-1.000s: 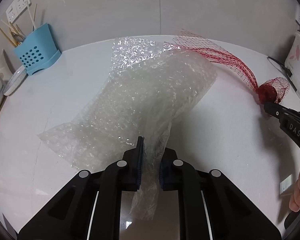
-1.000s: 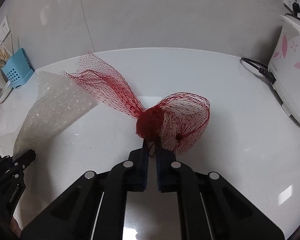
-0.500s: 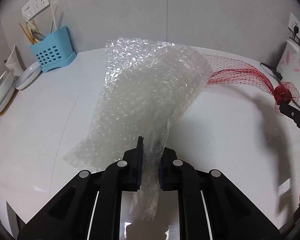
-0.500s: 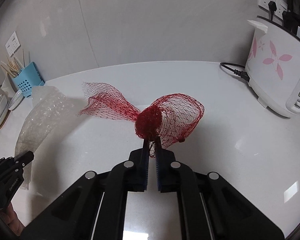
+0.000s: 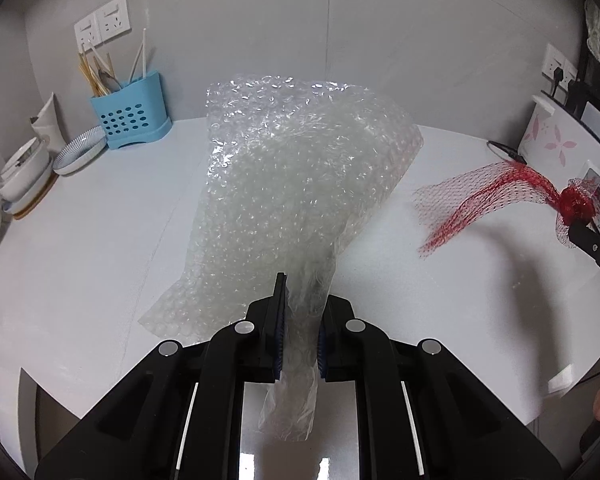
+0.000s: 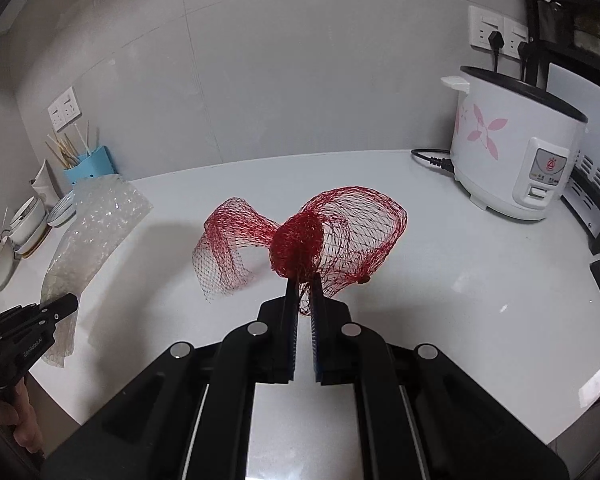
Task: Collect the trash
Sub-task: 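Carry the bubble wrap and mesh bag down over the trash bin with both tools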
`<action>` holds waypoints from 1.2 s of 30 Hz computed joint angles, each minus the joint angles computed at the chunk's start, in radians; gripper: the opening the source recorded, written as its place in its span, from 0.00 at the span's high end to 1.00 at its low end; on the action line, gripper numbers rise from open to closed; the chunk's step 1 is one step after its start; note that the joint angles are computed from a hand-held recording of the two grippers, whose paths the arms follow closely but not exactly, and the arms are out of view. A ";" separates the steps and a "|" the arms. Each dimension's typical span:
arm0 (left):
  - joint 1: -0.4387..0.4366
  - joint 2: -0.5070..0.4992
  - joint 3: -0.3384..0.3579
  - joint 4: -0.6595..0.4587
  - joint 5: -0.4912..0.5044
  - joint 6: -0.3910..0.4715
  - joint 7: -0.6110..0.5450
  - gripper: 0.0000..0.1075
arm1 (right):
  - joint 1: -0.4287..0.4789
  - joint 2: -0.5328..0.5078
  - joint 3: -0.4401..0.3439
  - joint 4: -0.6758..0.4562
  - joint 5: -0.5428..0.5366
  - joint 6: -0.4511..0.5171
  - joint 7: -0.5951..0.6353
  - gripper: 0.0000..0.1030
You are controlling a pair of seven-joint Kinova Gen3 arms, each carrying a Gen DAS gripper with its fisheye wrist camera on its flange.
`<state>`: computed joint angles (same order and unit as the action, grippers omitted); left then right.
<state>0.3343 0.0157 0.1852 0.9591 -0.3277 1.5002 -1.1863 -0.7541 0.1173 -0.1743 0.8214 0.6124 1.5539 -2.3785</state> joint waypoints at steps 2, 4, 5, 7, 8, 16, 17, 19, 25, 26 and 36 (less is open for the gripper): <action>0.005 -0.027 0.006 0.014 -0.003 -0.002 0.006 0.89 | -0.031 -0.023 -0.017 0.011 0.036 0.013 -0.022 0.95; 0.002 -0.058 0.016 0.033 0.002 -0.007 0.012 0.89 | -0.056 -0.046 -0.043 0.026 0.078 0.029 -0.041 0.95; -0.005 -0.083 0.017 0.051 0.017 -0.018 0.016 0.89 | -0.071 -0.056 -0.060 0.033 0.104 0.041 -0.051 0.95; -0.022 -0.132 0.033 0.093 0.029 -0.039 0.030 0.89 | -0.089 -0.082 -0.093 0.059 0.145 0.049 -0.076 0.95; -0.030 -0.157 0.048 0.116 0.022 -0.048 0.035 0.89 | -0.097 -0.100 -0.114 0.079 0.164 0.050 -0.097 0.95; -0.095 -0.343 0.062 0.244 0.129 -0.083 0.011 0.90 | -0.115 -0.188 -0.329 0.185 0.304 0.114 -0.240 0.95; -0.100 -0.368 0.058 0.258 0.148 -0.086 0.006 0.90 | -0.116 -0.196 -0.359 0.197 0.323 0.125 -0.258 0.95; -0.113 -0.416 0.054 0.284 0.178 -0.090 -0.002 0.90 | -0.120 -0.209 -0.426 0.223 0.370 0.151 -0.296 0.95; -0.142 -0.557 0.044 0.374 0.263 -0.105 -0.046 0.90 | -0.198 -0.191 -0.591 0.287 0.522 0.281 -0.401 0.95; -0.147 -0.580 0.040 0.390 0.279 -0.105 -0.053 0.89 | -0.220 -0.188 -0.600 0.296 0.534 0.296 -0.418 0.95; -0.239 -0.767 0.014 0.536 0.387 -0.090 -0.129 0.90 | -0.446 -0.148 -0.644 0.424 0.578 0.413 -0.642 0.95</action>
